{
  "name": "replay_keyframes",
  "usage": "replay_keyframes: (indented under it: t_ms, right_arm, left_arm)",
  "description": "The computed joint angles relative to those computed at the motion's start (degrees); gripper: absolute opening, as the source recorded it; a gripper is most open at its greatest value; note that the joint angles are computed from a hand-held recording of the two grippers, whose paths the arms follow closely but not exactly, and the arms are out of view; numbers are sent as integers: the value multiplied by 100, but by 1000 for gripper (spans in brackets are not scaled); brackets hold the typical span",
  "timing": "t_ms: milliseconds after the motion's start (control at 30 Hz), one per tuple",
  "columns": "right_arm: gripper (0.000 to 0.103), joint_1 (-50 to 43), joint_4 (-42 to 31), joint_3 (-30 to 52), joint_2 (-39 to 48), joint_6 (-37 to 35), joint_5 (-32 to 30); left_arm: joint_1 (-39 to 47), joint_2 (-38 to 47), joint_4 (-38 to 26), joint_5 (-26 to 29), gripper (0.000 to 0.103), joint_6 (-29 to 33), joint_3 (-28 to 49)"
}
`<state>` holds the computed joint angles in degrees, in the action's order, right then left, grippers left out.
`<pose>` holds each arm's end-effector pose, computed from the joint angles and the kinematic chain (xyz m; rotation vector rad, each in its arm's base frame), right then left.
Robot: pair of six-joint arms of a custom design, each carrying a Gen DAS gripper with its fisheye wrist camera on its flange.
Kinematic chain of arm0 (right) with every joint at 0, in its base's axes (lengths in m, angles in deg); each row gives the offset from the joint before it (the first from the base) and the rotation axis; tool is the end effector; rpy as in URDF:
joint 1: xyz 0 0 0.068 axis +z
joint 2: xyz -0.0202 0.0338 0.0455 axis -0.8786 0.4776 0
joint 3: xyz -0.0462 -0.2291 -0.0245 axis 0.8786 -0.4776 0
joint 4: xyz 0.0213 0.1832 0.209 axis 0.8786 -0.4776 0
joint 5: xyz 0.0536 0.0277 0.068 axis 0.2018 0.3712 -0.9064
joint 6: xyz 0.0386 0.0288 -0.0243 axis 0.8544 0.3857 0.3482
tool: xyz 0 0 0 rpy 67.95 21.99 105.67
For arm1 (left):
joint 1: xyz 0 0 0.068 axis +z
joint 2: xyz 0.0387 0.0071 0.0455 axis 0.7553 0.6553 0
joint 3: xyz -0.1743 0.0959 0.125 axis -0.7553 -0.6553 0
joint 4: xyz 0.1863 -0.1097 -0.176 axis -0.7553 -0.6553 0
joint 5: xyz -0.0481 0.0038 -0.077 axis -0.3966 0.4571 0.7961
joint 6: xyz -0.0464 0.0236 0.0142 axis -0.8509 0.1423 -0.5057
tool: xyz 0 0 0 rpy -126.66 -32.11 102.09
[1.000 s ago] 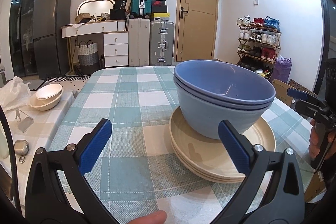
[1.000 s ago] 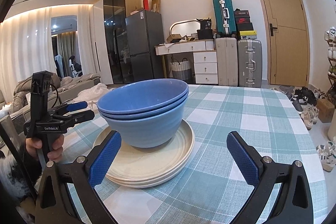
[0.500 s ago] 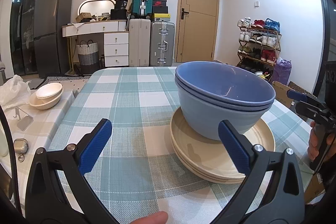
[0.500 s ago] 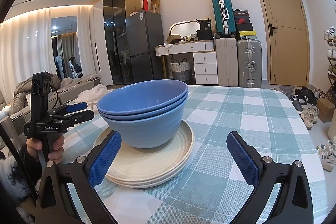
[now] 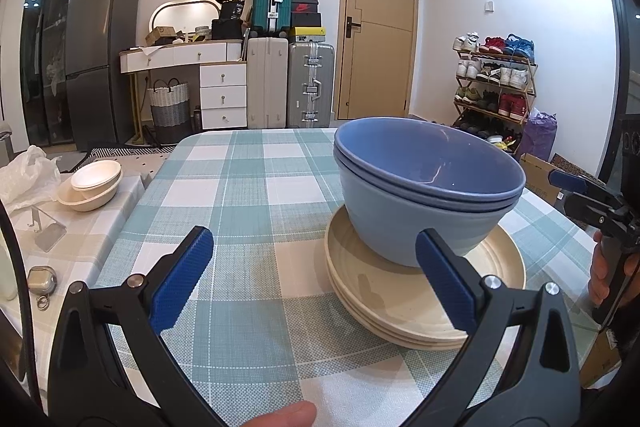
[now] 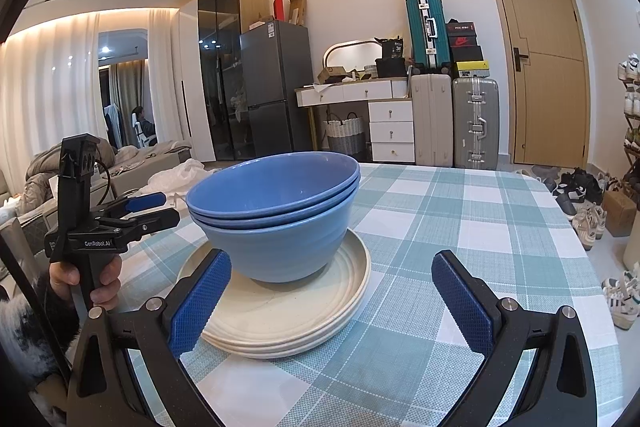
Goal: Organize plates and bowls
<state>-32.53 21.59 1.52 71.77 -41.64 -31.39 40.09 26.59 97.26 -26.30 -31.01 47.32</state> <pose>0.2475 0.1347 0.1836 -0.2941 1.9821 0.3853 0.2584 -0.0451 0.1709 0.2055 1.9972 -0.2422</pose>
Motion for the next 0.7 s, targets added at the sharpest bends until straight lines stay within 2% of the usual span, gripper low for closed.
replay_keyframes:
  t_ms: [700]
  right_arm:
    - [102, -3, 18, -16, 5, -13, -2]
  left_arm:
    - [-19, 13, 43, -13, 101, 1, -23]
